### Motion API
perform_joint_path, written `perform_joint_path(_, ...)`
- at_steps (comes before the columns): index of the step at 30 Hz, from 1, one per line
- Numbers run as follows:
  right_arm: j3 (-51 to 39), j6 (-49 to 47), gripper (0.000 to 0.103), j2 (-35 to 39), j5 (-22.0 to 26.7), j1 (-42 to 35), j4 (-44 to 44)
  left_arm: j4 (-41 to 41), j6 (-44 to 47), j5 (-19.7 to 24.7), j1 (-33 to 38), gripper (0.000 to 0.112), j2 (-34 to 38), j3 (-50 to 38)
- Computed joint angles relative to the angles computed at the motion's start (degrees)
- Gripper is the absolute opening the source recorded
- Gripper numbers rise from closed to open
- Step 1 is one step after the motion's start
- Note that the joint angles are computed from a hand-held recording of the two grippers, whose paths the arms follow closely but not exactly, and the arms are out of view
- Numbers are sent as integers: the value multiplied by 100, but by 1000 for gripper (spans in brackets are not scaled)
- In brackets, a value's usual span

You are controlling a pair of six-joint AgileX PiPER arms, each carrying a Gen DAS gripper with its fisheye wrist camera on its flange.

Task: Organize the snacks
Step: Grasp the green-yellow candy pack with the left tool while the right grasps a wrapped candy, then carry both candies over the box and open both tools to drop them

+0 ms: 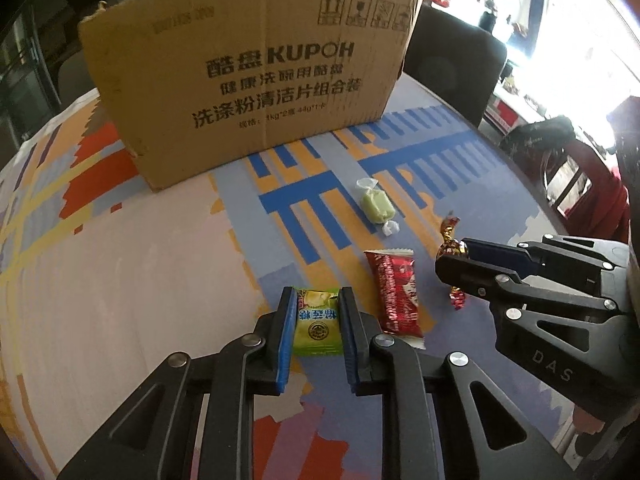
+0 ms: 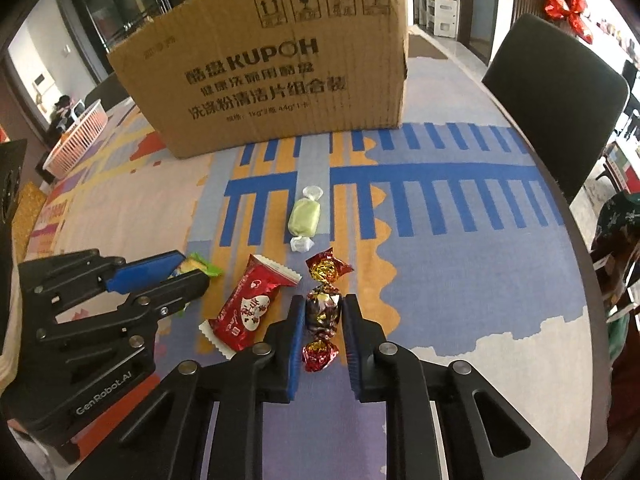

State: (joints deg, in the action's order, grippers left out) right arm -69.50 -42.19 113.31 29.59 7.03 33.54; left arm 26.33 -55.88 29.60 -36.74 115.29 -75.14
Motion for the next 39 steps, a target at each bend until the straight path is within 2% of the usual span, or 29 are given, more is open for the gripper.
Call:
perform_joint_path(11,432,-725,19,-590,57,-103,580,574,-890,9,-197,21,-467,349)
perform_joint_path(20,551,-1120,19,-977,231,-134,967,1194,-1596,360,-368,21,-893,379)
perform_joint_path(28,299,-1229,19,-1129,445,-199,1144,1572,-1695,785,-423,21,-1115,15)
perform_joint_path(39,-530,-1043,19,-1091,682,-149,1216,1722,-1330,1284,-238,21,-1210,-759)
